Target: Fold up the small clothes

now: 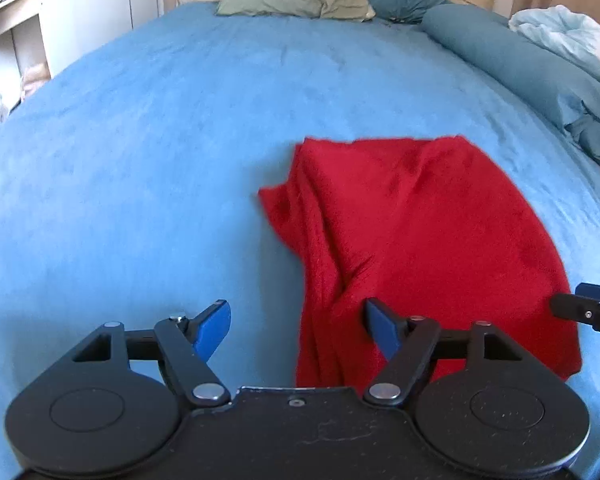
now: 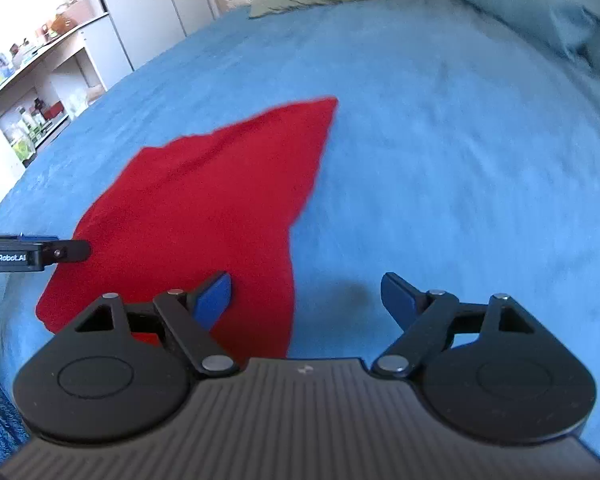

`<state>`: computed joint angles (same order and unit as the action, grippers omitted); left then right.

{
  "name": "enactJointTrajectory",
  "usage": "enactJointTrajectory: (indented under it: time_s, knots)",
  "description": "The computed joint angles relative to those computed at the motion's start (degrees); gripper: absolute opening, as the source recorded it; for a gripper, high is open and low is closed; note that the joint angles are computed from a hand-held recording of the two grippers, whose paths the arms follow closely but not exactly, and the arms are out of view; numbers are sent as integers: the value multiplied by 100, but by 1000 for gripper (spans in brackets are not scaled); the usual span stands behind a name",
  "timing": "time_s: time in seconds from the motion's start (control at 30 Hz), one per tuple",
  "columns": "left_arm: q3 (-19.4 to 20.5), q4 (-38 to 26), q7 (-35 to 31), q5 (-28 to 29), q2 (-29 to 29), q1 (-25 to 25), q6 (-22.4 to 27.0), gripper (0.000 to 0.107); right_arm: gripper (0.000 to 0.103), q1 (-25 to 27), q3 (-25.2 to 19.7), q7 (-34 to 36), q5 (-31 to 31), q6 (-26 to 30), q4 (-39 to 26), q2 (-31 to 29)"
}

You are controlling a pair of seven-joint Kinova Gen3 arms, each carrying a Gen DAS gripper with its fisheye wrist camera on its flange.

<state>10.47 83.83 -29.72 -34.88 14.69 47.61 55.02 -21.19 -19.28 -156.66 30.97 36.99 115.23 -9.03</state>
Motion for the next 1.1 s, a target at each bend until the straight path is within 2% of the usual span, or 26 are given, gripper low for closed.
enactJointTrajectory:
  time_s: [0.13, 0.2, 0.23, 0.3, 0.37, 0.4, 0.47, 0.57, 0.63, 0.73, 0.8, 0.87, 0.93, 1.0, 1.07, 1.1]
  knots:
    - [-46, 211, 205, -9, 3, -21, -209, 81, 97, 53, -92, -255, 317, -219, 274, 2]
    - [18, 290, 407, 77, -98, -116, -282, 81, 98, 73, -38, -115, 193, -267, 283, -51]
    - [71, 303, 556, 15, -155, -145, -312, 80, 98, 26, 58, -89, 149, -328, 273, -117]
    - [-65, 285, 782, -372, -210, 90, -326, 80, 98, 200, -52, -282, 340, -468, 242, -191]
    - [-161, 51, 774, -680, -64, 221, -157, 87, 98, 357, -181, -425, 596, -360, -20, -4]
    - [-103, -103, 687, -695, 60, 128, -90, 87, 98, 355, -180, -465, 690, -256, -185, 157]
    - [0, -433, 382, -455, 335, -136, 3, 87, 98, 273, -91, -577, 889, -20, -498, 564]
    - [-174, -695, -77, 15, 650, -212, 49, 88, 98, 133, 204, -428, 786, -28, -691, 958]
    - [-308, -558, -33, 115, 613, -185, -135, 89, 99, 49, 389, -434, 730, -195, -601, 979]
    - [-379, -604, -33, 227, 539, -139, -88, 86, 99, -152, 577, -364, 712, -224, -547, 830]
    - [-427, -665, 66, 117, 426, -23, 32, 82, 97, 24, 312, -511, 899, -183, -501, 611]
    - [-407, -715, 250, -122, 229, 118, 168, 82, 97, 508, -219, -439, 857, -93, -555, 286]
    - [-70, -814, 517, -523, -7, 128, 470, 83, 98, 954, -750, -65, 534, 283, -837, -20]
    - [2, -1027, 581, -865, -194, 427, 936, 88, 100, 1419, -1281, 372, 182, 749, -1236, -311]
    - [-126, -1238, 532, -1208, -349, 958, 1402, 103, 103, 1947, -1812, 784, -219, 1215, -1636, -672]
    - [-154, -1319, 551, -1410, -421, 1224, 1635, 103, 103, 2211, -2077, 890, -326, 1448, -1815, -879]
